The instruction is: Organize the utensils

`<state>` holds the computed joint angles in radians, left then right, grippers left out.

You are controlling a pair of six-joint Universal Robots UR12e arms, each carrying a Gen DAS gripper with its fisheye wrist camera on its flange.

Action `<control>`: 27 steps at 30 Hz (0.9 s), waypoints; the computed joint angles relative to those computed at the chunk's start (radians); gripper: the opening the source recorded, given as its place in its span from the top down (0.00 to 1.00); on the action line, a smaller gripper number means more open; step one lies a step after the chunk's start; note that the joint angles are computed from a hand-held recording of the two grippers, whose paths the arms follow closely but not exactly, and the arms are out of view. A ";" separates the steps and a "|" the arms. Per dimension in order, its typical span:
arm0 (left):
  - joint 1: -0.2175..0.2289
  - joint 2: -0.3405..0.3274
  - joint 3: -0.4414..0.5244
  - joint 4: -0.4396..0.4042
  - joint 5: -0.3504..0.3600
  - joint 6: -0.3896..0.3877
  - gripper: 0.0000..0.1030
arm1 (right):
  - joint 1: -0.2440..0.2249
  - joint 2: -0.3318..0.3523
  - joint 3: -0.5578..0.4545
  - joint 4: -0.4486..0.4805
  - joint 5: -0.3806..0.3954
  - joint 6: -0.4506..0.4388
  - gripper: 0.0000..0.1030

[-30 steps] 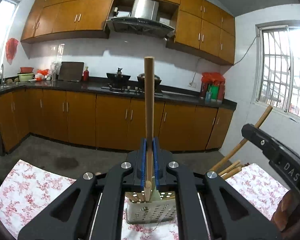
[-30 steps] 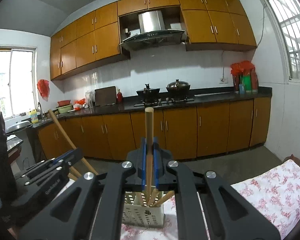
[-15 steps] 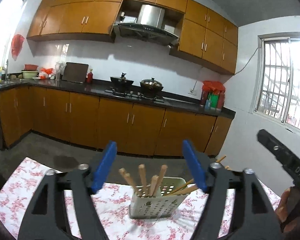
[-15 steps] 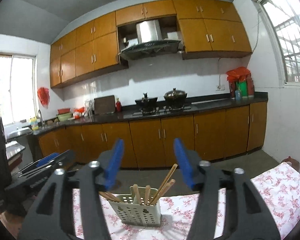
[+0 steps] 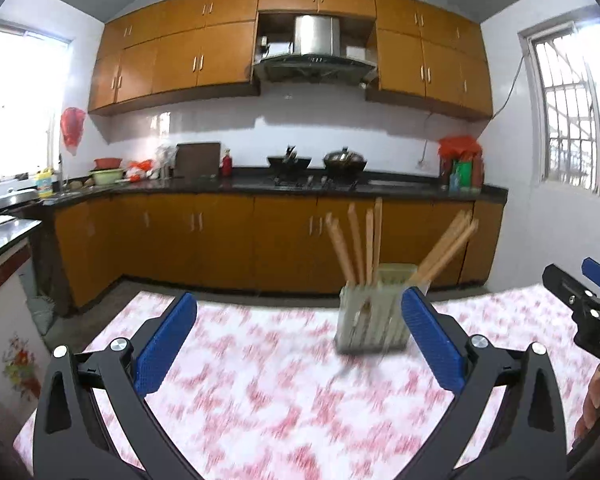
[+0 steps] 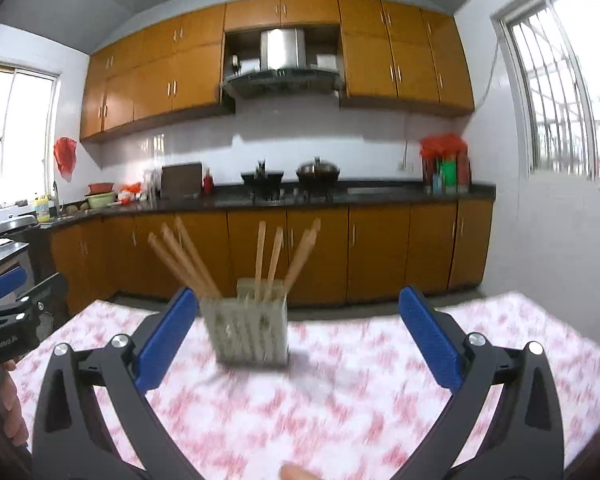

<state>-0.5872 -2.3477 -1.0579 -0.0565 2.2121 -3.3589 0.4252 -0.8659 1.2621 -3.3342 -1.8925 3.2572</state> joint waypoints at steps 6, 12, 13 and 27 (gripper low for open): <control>-0.003 0.031 -0.077 -0.087 -0.023 -0.068 0.02 | 0.008 -0.020 0.074 0.037 -0.010 0.031 0.04; -0.010 0.039 -0.113 -0.101 -0.028 -0.086 0.02 | 0.017 -0.029 0.110 0.064 0.013 0.005 0.04; -0.012 0.039 -0.116 -0.099 -0.028 -0.085 0.02 | 0.017 -0.030 0.113 0.068 0.019 0.008 0.04; -0.019 0.041 -0.133 -0.108 -0.057 -0.113 0.02 | 0.015 -0.039 0.129 0.102 0.024 0.047 0.04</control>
